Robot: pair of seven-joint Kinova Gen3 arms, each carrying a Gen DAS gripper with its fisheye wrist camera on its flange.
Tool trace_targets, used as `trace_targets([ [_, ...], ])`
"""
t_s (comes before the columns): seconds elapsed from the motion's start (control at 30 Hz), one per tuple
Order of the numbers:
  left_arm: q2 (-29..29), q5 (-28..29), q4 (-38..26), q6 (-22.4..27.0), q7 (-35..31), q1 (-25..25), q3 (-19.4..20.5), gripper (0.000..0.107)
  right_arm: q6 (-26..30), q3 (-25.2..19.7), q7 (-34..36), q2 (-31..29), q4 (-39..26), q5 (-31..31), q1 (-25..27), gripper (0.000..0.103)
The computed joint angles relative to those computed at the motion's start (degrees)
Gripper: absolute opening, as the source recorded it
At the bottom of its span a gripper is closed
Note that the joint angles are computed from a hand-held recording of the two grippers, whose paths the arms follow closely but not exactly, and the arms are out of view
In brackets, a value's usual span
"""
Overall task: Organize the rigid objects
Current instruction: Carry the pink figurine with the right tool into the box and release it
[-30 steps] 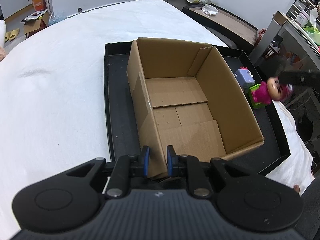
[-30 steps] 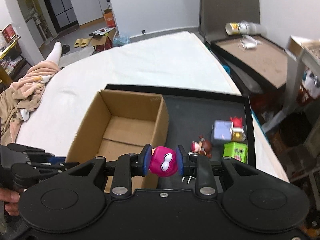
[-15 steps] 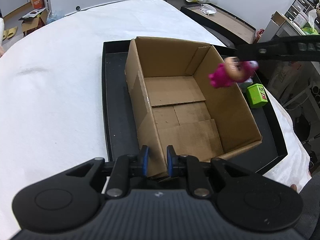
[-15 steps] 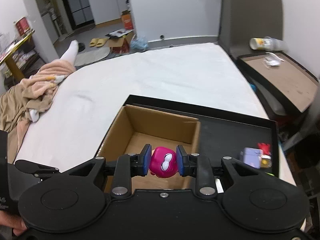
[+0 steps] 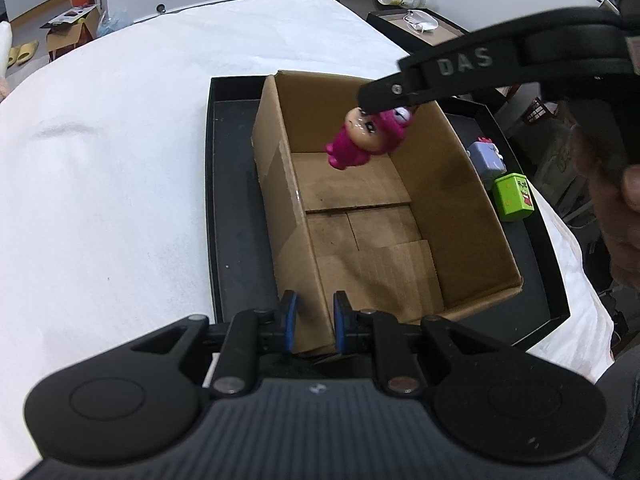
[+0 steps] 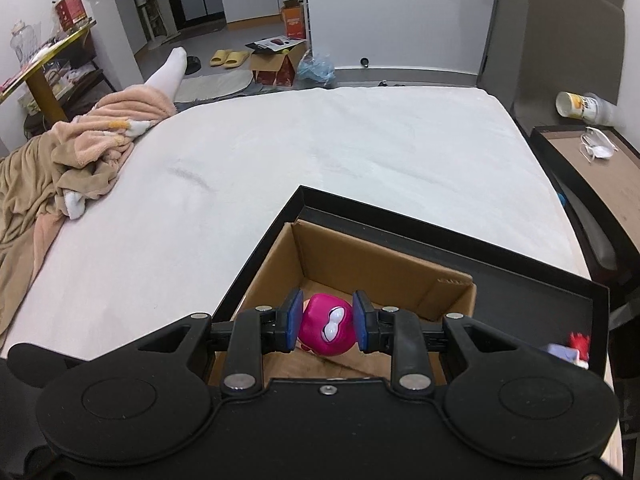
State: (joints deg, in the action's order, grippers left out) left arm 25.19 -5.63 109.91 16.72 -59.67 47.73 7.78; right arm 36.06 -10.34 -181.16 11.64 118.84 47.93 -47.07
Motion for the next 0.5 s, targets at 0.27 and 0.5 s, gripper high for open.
trace_targets([
  [0.27,0.27,0.03,-0.56,0.57,0.20,0.01,0.10,0.017,-2.02,1.10,-8.14,-1.10,2.41,5.38,-0.92,0.064],
  [0.5,0.24,-0.32,-0.74,0.73,0.39,0.47,-0.22,0.017,2.09,-1.87,-17.64,-4.08,5.37,9.35,-0.93,0.087],
])
